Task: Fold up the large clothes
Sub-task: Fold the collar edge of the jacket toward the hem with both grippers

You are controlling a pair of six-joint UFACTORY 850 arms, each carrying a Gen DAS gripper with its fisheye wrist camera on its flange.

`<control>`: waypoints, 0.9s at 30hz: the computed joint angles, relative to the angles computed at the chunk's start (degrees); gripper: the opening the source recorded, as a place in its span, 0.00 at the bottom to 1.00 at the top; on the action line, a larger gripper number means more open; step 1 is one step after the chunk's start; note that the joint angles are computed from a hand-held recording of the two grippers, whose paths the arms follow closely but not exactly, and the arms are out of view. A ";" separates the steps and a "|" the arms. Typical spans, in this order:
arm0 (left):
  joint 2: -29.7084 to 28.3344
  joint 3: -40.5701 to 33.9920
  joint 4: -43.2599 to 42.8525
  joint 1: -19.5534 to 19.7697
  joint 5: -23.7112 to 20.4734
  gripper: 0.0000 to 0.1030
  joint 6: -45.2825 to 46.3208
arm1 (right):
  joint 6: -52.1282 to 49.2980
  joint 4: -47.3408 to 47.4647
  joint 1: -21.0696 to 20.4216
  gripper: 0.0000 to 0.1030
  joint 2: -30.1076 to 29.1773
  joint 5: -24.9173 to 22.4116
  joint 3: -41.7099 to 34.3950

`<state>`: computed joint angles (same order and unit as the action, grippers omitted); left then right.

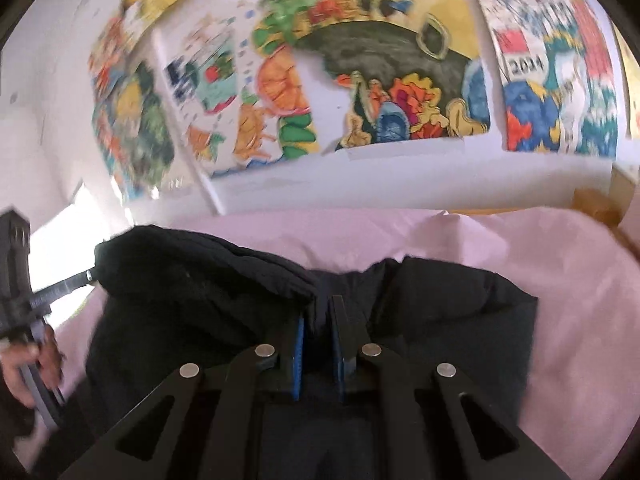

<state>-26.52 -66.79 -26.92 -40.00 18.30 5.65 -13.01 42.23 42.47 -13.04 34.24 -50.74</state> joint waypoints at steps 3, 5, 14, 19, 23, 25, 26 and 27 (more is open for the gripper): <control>0.51 2.82 4.91 0.12 1.36 0.04 -5.05 | -6.19 4.66 1.87 0.10 0.03 -0.03 0.78; 0.32 4.00 7.10 0.33 1.42 0.04 -7.34 | -9.73 7.08 2.67 0.10 -0.42 -0.25 0.96; -3.75 5.42 14.63 1.03 4.25 0.04 -14.87 | -18.43 15.09 4.63 0.10 -6.33 0.24 -0.97; -4.16 5.58 19.20 1.66 4.75 0.04 -19.32 | -19.13 15.88 5.71 0.13 -6.07 2.57 -0.11; -3.34 6.12 18.90 1.51 5.17 0.04 -18.37 | -10.54 8.83 6.33 0.13 -1.30 6.33 4.82; -3.37 6.11 18.19 1.35 5.19 0.04 -17.69 | -9.52 8.26 6.96 0.13 0.92 10.34 6.44; -3.36 6.09 17.86 1.30 5.09 0.04 -17.45 | -8.36 7.77 6.88 0.13 1.87 11.83 6.74; -3.42 5.96 17.70 1.28 4.96 0.04 -17.27 | -6.99 7.01 6.38 0.13 2.40 11.47 6.50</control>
<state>-29.93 -60.83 -9.22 -38.72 23.26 -11.62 -20.00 49.24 48.85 -10.64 45.71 -44.24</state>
